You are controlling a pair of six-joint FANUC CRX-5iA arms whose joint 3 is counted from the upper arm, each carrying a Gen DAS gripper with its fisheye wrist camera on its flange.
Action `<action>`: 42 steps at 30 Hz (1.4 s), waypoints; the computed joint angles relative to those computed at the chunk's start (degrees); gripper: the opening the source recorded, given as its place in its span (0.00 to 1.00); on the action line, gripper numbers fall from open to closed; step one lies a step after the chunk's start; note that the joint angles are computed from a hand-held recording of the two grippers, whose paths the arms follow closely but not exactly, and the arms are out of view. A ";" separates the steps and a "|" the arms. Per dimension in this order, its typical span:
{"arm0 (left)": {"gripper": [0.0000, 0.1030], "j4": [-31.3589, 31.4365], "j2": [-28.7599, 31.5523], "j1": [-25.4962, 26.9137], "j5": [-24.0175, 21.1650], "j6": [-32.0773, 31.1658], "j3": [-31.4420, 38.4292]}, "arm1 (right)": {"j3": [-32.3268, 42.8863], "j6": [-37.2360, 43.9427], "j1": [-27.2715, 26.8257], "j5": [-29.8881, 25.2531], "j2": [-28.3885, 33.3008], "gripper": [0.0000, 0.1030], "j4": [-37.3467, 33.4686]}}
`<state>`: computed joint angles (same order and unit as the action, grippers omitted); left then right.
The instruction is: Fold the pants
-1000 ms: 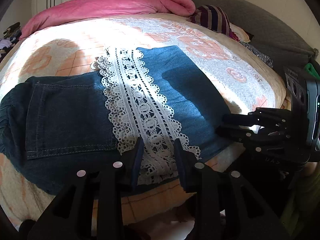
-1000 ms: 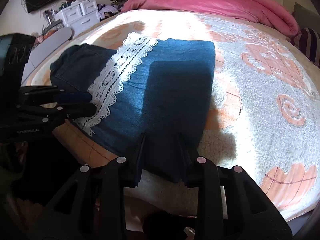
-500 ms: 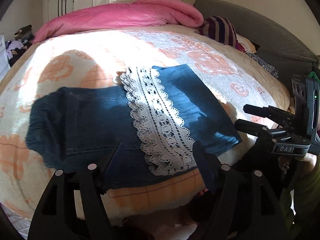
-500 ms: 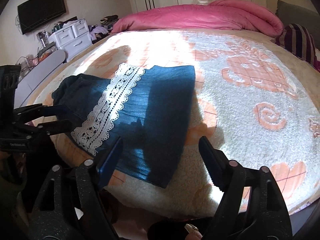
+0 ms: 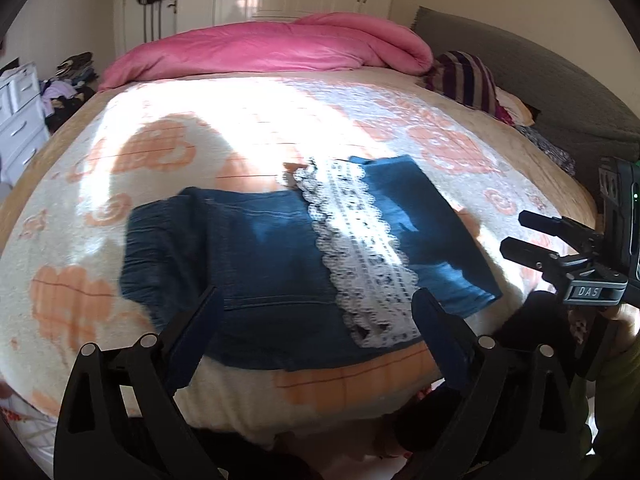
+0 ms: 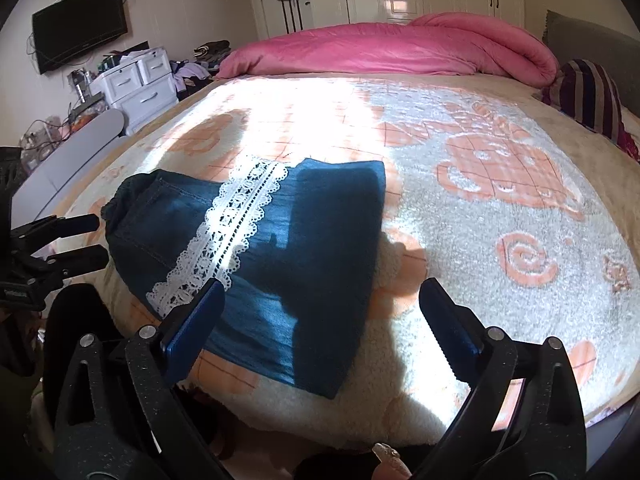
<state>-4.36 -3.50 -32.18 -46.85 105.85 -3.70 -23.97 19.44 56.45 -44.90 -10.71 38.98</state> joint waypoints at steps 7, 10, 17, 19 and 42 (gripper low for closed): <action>0.92 -0.16 -2.52 3.09 -1.19 1.45 -2.19 | 4.72 4.47 -0.64 0.57 3.44 0.91 -1.09; 0.92 0.19 -3.46 4.71 -1.50 1.94 -3.41 | 7.46 7.18 -1.00 1.07 5.40 0.91 -1.82; 0.92 3.56 -5.33 8.89 -0.48 1.01 -7.17 | 16.96 17.95 -2.07 1.49 11.93 0.91 -7.30; 0.92 4.82 -5.42 10.13 -0.22 0.63 -7.99 | 20.70 22.17 -2.39 1.10 14.33 0.91 -10.49; 0.66 30.17 -3.95 15.69 10.18 -14.10 -20.32 | 69.06 60.95 -7.00 -21.80 43.50 0.91 -44.79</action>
